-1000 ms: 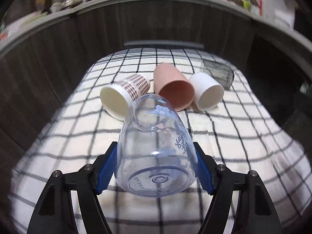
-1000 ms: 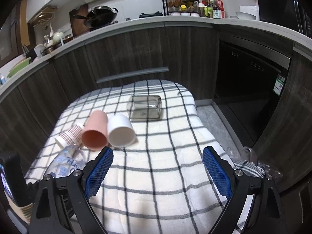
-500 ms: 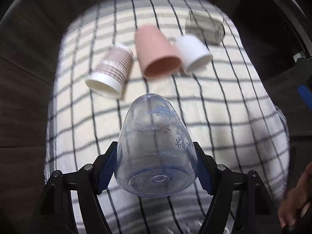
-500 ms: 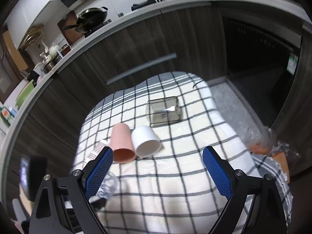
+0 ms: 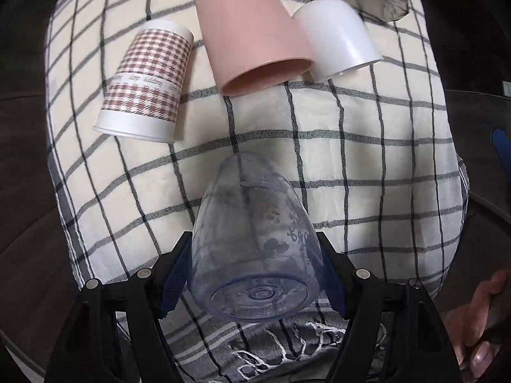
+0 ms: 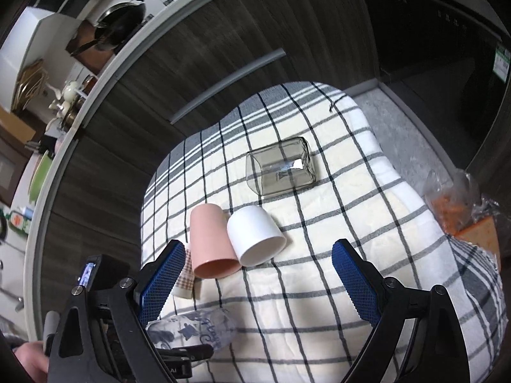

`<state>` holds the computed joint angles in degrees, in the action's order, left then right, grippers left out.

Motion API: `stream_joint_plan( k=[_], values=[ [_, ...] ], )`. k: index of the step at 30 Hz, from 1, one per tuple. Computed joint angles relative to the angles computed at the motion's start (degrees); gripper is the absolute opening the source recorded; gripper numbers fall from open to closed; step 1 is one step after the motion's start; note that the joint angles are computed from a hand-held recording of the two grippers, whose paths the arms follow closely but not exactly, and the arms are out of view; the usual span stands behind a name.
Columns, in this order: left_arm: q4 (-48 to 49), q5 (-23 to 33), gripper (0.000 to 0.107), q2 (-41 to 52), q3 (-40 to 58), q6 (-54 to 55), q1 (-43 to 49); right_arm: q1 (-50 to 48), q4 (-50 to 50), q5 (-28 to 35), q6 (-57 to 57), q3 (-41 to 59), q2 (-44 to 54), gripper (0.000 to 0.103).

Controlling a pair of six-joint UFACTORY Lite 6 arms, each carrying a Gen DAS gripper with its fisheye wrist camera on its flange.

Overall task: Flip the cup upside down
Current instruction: 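Lift the clear cup with the left tool and turn its mouth downward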

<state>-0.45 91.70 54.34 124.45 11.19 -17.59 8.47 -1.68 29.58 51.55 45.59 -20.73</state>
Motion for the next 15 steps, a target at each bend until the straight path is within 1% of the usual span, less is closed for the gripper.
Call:
stream_joint_plan(
  k=[2, 4, 7, 10, 12, 15],
  values=[
    [-0.2, 2.6, 0.072, 3.4, 5.3, 0.3, 0.1, -1.6, 3.1, -1.0, -3.4, 0.1, 1.5, 0.093],
    [-0.5, 3.9, 0.073, 5.7, 9.2, 0.7, 0.2, -3.1, 5.8, -1.7, -6.1, 0.2, 2.7, 0.093],
    [-0.5, 5.0, 0.074, 7.8, 12.8, 1.2, 0.5, -3.5, 6.8, -2.1, -7.3, 1.0, 4.4, 0.093],
    [0.0, 2.9, 0.08, 7.0, 11.5, 1.5, 0.6, -3.1, 5.8, -2.2, -6.6, 1.5, 5.2, 0.093],
    [-0.3, 2.2, 0.082, 6.2, 10.6, 1.7, 1.2, -2.7, 4.7, -2.1, -5.4, 1.4, 5.0, 0.093],
    [-1.4, -2.6, 0.085, -0.5, 1.5, 2.6, 2.2, -2.2, 4.0, -1.4, -4.3, 1.1, 3.9, 0.093]
  ],
)
